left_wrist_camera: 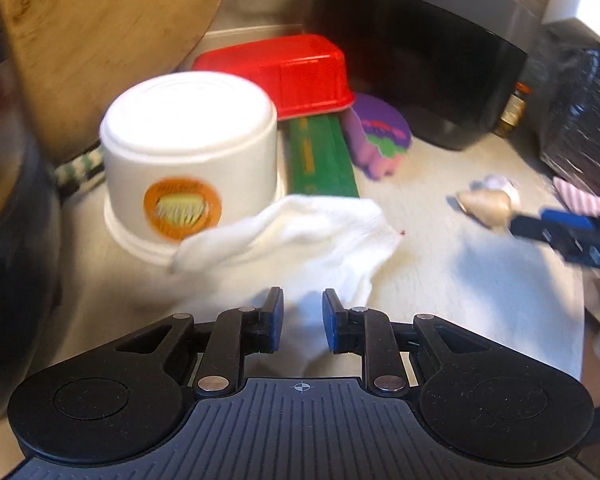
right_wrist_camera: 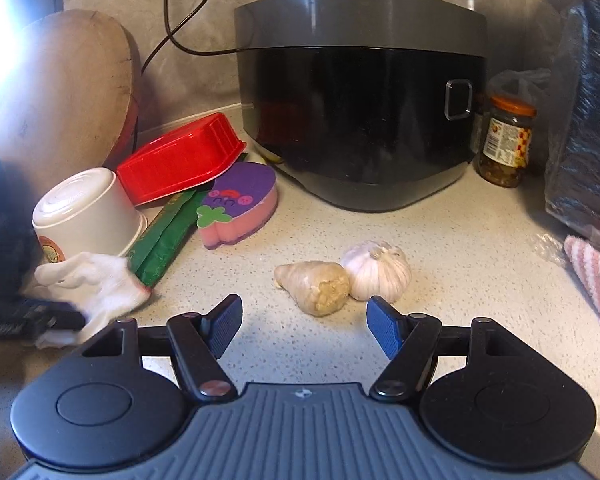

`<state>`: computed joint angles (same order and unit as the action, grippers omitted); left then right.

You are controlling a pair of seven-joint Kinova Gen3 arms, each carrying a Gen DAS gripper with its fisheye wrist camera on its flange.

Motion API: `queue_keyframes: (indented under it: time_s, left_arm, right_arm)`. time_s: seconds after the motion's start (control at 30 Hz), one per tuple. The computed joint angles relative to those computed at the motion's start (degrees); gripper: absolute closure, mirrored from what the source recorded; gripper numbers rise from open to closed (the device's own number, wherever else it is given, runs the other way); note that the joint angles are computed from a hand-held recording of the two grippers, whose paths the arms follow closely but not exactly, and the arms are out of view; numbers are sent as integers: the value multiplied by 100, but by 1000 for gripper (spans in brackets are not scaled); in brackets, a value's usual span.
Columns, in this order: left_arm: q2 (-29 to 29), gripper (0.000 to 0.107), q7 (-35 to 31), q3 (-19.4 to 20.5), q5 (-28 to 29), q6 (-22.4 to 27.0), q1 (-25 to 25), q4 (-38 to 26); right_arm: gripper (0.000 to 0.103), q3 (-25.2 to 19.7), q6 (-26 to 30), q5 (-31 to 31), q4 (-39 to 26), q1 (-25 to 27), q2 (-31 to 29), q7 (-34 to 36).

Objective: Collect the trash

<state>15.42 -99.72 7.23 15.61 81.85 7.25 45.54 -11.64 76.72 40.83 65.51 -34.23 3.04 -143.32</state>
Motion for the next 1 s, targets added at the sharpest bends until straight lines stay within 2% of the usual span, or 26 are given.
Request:
queue_keyframes:
  time_s: [0.27,0.43,0.57,0.7,0.83,0.9,0.97,1.0]
  left_arm:
    - [-673,83,-369,-74,183,273,-217,634]
    - [-1054,83,-572,-232,588,333,-469,945]
    - [-1313,83,-647,-404,957,174,-669,1179]
    - [-1432,83,-632,-515,1117,86,-767,1283]
    - [-1490,83,-678,-587,1206,96,-837,1316]
    - [-1492,83,-709,-611,1272,111,-865,1325]
    - [-1499,83,-736,-621,1313,120,-882,1351]
    - [-1496,83,-754,-624,1337,126,-888,1362]
  right_arm:
    - [33,254,216,249,-721,-260,620,530]
    - [32,601,464,299,-1185,-534,1067,1015]
    - [31,851,698,438,-1419,-779,1310,1339]
    - [31,1020,821,524,-1431,-901,1391,1351]
    - [31,1185,1195,584,-1602,-981,1564,1239]
    - [37,1242,1321,630,-1628,-1027,1599,1104]
    - [63,1310,1512,815,-1697,-1140,1671,1065]
    - [69,1329,1582,874,-1732,-1178,1686,1079]
